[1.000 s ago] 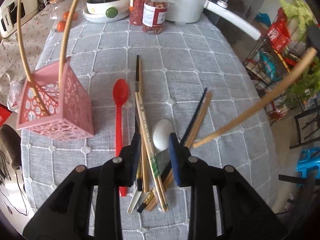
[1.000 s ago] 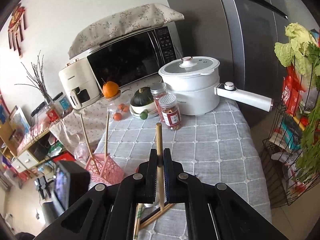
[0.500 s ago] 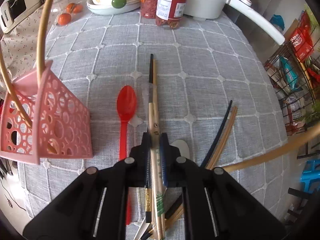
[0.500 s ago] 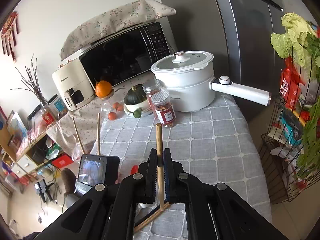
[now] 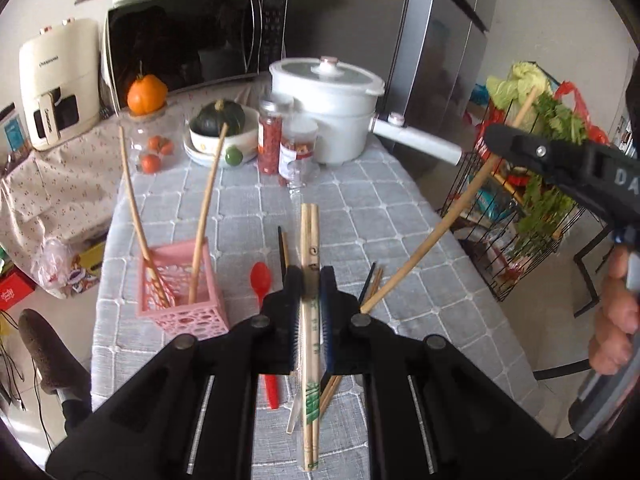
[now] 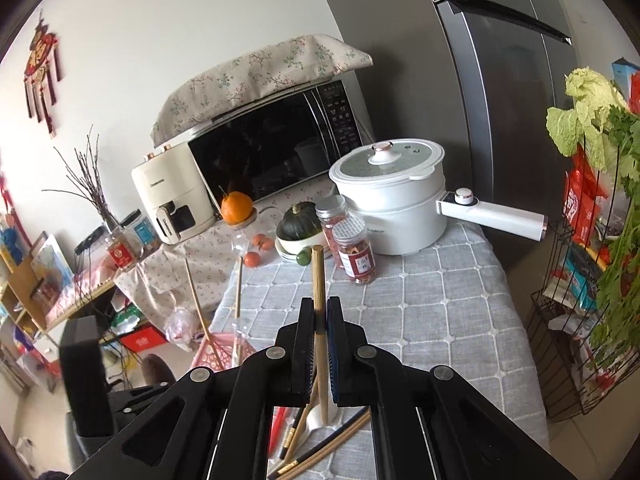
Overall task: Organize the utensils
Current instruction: 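Lift the wooden chopstick with the left tool and carry it toward the pink holder, then lower the chopstick into the pink holder and open the left tool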
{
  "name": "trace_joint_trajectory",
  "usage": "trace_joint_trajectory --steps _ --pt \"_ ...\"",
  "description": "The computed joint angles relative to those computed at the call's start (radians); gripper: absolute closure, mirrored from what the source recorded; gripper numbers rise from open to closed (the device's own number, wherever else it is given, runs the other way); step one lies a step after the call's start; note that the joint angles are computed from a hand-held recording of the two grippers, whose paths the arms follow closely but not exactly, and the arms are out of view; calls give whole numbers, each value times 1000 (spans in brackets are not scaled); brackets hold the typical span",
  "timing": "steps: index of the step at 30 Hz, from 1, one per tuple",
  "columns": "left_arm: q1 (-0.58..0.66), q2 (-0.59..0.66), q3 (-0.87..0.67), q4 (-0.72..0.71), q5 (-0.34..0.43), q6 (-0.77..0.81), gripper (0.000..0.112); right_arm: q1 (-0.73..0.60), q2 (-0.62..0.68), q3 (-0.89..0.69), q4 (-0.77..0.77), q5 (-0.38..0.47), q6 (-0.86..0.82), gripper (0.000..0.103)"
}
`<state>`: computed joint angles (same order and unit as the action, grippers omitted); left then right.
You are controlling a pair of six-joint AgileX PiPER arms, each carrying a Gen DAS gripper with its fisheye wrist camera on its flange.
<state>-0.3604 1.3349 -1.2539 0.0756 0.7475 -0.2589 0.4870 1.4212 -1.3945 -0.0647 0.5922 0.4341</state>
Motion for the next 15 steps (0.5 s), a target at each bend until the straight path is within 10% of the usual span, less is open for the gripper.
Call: trace_joint_trajectory --steps 15 --pt "217 -125 96 11 -300 -19 101 100 -19 -57 11 -129 43 97"
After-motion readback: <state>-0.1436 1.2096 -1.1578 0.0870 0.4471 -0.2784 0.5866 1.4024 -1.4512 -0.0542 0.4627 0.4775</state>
